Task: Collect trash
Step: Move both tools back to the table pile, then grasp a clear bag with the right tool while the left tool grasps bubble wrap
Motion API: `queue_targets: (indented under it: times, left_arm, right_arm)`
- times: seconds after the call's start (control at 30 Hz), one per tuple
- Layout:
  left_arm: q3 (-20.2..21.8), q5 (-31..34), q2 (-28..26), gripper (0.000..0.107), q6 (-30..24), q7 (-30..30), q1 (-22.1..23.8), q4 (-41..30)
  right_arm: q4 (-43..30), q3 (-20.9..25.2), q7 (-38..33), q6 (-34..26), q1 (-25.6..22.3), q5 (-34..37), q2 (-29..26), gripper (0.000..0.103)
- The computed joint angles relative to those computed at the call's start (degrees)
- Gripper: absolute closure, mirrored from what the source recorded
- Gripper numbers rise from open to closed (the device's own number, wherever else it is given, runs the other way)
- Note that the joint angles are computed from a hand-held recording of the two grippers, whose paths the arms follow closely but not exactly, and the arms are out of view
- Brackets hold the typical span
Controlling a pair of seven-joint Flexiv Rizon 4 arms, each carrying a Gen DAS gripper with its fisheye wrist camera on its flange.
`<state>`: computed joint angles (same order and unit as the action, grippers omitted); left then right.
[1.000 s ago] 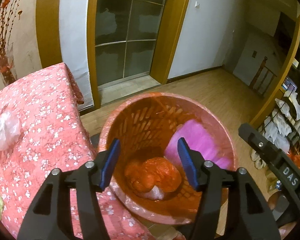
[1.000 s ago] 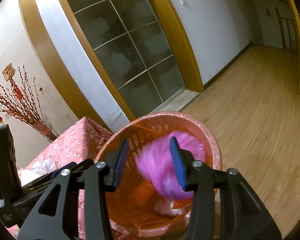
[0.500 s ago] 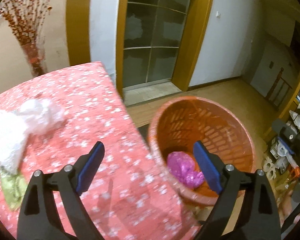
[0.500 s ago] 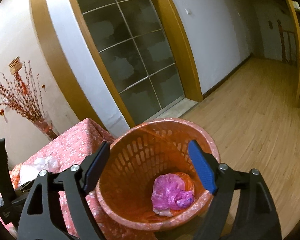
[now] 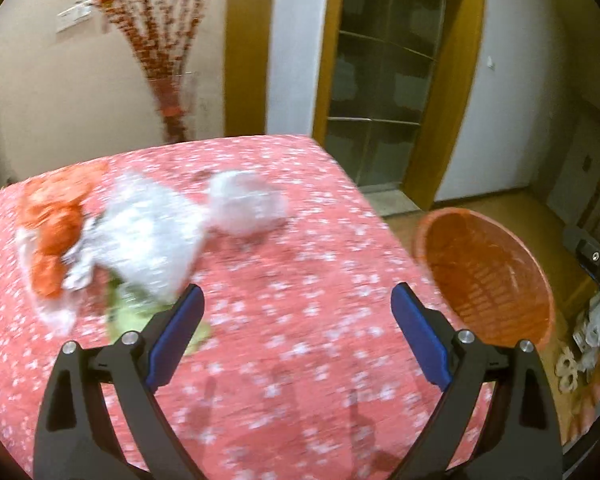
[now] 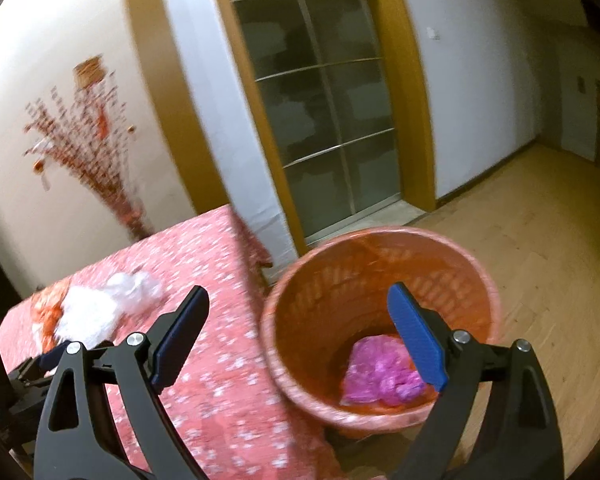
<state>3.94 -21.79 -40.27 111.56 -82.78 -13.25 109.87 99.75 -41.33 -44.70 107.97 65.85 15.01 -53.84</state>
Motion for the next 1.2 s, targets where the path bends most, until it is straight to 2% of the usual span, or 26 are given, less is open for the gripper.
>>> queue_targets:
  times: [0.13, 0.37, 0.47, 0.57, 0.7, 0.8, 0.9, 0.97, 1.0, 1.03, 1.07, 1.17, 1.2]
  left_arm:
    - [-0.84, 1.18, 1.73, 0.014, 2.9, -1.71, 3.39, 4.05]
    - [-1.37, 3.28, 4.38, 0.014, 6.62, -4.58, 9.43, 9.87]
    - [-1.91, 4.31, 5.06, 0.014, 7.02, -5.53, 12.11, 11.08]
    - [-3.96, 7.04, 5.67, 0.015, 6.72, -7.64, 16.78, 11.96]
    - [-4.68, 9.16, 5.65, 0.015, 6.43, -9.67, 20.01, 12.0]
    - [-4.54, 9.84, 5.34, 0.015, 6.01, -10.35, 20.77, 11.6]
    - [-6.22, 11.91, 5.05, 0.015, 5.0, -11.08, 23.08, 10.83]
    - [-7.07, 12.99, 4.92, 0.015, 4.45, -11.47, 23.95, 10.24]
    - [-7.14, 13.32, 4.87, 0.015, 4.23, -11.45, 23.98, 9.89]
    - [-7.09, 13.51, 4.8, 0.015, 4.03, -11.36, 23.82, 9.52]
    - [-6.98, 13.55, 4.62, 0.015, 3.67, -11.16, 23.53, 8.93]
    - [-7.55, 13.94, 4.08, 0.015, 2.43, -10.56, 23.27, 6.95]
    - [-7.46, 13.74, 3.79, 0.015, 1.81, -10.19, 22.83, 5.92]
  right_arm:
    - [-3.47, 3.5, -1.85, -0.73, -1.62, -3.63, -0.04, 0.014]
    - [-14.52, 12.17, -3.6, -5.81, -7.18, -13.15, -2.29, 0.025]
    - [-22.07, 16.37, -2.67, -8.83, -10.49, -18.13, -4.88, 0.025]
    - [-29.67, 20.0, -0.79, -12.19, -13.69, -22.45, -7.82, 0.025]
    - [-43.28, 25.04, 2.26, -20.01, -18.2, -27.09, -13.72, 0.027]
    - [-53.39, 31.16, 1.75, -27.35, -21.61, -30.4, -18.17, 0.034]
    - [-62.67, 35.89, 0.38, -34.72, -23.59, -33.18, -22.67, 0.046]
    - [-66.06, 39.16, -1.88, -38.5, -24.62, -34.0, -24.46, 0.066]
    - [-65.87, 39.9, -2.65, -38.93, -24.87, -33.79, -24.41, 0.072]
    - [-64.96, 40.57, -2.36, -38.53, -25.19, -34.86, -24.1, 0.083]
    - [-62.18, 39.38, -2.65, -36.99, -24.9, -33.68, -22.73, 0.087]
    - [-53.97, 36.57, -1.55, -31.67, -24.33, -32.24, -18.73, 0.089]
    - [-51.95, 37.04, 0.1, -30.19, -24.88, -34.13, -17.89, 0.09]
